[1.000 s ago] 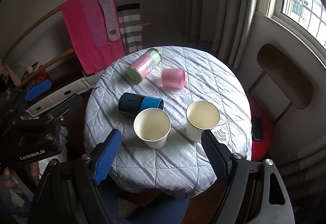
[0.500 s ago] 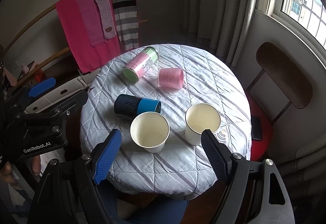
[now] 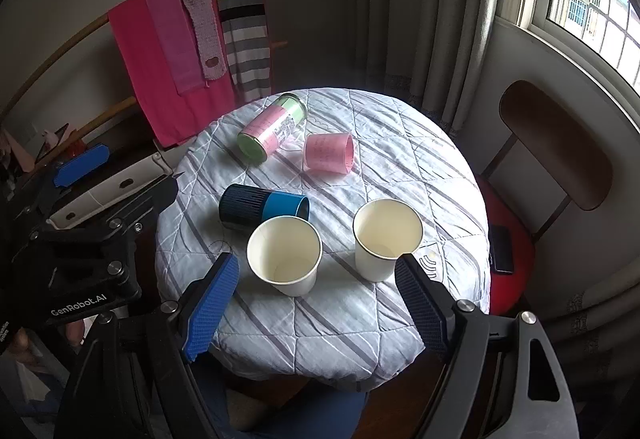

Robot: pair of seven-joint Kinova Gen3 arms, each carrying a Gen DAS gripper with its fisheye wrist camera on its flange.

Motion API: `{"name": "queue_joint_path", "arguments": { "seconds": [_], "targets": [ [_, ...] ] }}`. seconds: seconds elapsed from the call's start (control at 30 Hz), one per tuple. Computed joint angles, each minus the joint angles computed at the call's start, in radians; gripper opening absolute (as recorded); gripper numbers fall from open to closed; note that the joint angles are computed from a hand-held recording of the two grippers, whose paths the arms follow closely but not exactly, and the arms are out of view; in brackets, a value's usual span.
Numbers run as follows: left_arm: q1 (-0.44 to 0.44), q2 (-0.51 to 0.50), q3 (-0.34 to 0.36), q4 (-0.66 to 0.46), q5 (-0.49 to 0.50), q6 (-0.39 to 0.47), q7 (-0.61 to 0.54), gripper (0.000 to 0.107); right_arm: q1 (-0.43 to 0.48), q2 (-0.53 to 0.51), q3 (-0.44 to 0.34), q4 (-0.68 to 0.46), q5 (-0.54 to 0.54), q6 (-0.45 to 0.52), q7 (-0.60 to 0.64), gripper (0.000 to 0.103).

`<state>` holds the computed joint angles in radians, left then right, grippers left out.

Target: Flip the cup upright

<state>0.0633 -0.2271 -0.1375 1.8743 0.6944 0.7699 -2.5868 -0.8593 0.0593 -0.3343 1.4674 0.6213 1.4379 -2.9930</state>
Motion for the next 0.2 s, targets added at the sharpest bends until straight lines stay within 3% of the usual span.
{"name": "queue_joint_path", "arguments": {
  "seconds": [0.2],
  "targets": [
    [0.016, -0.029, -0.031, 0.040, 0.080, -0.045, -0.051, 0.103, -0.004, -0.014, -0.008, 0.014, 0.008, 0.001, -0.020, 0.082]
  ]
}}
